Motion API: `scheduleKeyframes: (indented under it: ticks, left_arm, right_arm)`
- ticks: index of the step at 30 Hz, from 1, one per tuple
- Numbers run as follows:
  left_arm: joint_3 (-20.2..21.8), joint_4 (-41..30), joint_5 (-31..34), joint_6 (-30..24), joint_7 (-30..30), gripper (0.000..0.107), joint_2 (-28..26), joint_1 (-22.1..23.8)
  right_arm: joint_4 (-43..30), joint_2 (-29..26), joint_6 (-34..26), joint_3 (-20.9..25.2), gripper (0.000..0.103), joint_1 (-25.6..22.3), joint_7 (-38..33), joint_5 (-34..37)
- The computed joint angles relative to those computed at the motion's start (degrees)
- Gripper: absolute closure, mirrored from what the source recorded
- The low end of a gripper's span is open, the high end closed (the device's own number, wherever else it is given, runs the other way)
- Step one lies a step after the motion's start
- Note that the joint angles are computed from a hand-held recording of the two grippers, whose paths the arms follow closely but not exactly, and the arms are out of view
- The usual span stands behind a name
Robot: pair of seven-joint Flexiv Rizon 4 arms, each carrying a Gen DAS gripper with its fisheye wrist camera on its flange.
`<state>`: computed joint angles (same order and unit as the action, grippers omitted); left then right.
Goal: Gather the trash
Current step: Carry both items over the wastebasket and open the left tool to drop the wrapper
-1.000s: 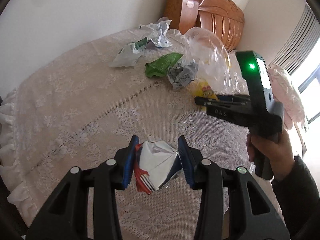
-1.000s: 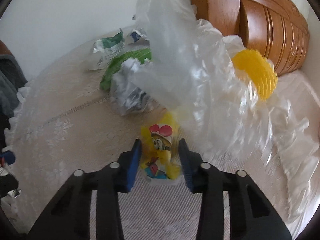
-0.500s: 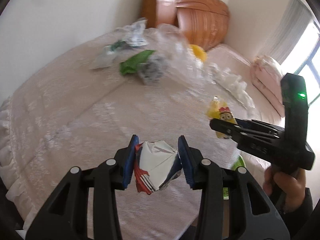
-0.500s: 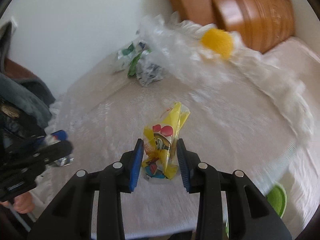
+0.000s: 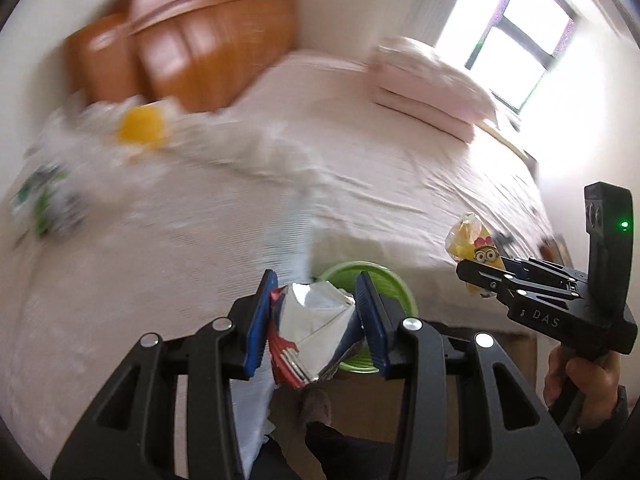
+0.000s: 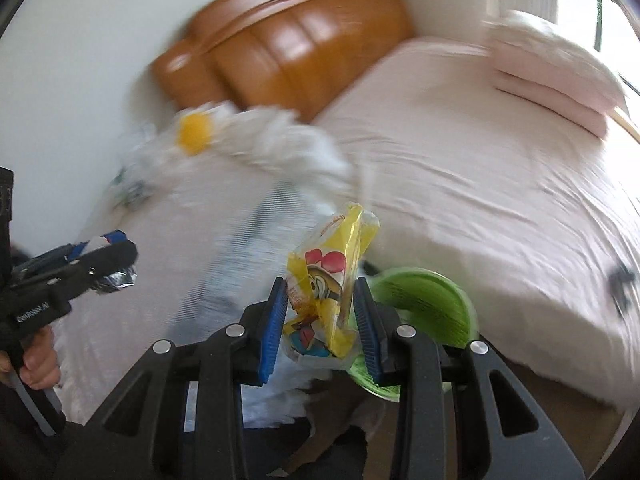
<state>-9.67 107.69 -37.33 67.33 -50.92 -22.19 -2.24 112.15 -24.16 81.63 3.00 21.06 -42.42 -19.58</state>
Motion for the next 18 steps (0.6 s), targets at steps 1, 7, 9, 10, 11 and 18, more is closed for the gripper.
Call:
scheduleKeyframes:
  ticks: [1,7,9,10,11,18]
  left_arm:
    - [-0.58,-0.72,0.22,-0.81,0.49,0.067,-0.34,-0.26]
    - [-2.14,-5.46,2.83,-5.91,1.69,0.066,-2.99,-3.16]
    - [-1.97,-7.32,4.17,-7.43,1.08,0.066,-4.15,-4.26]
    - [-1.81,-8.16,4.98,-7.75,0.75,0.066,-4.71,-4.82]
    - [-1.69,-8.86,5.63,-7.85,0.41,0.066,-5.18,-5.27]
    - [-1.46,-12.69,8.66,-8.73,-1.87,0.066,-7.79,-6.88]
  right_arm:
    - [1.95,1.09,0.79,-1.80,0.068,0.88,1.76,-0.57]
    - [9.57,5.05,5.17,-9.57,0.067,3.78,11.34,-6.10]
    - [10.72,5.82,5.99,-10.27,0.067,3.34,12.51,-7.35]
    - [11.03,6.04,6.28,-10.62,0.067,3.31,13.09,-8.00]
    - [10.92,5.99,6.25,-10.54,0.067,3.10,13.47,-8.35]
    - [10.53,5.88,6.36,-8.22,0.067,-0.44,12.21,-8.12]
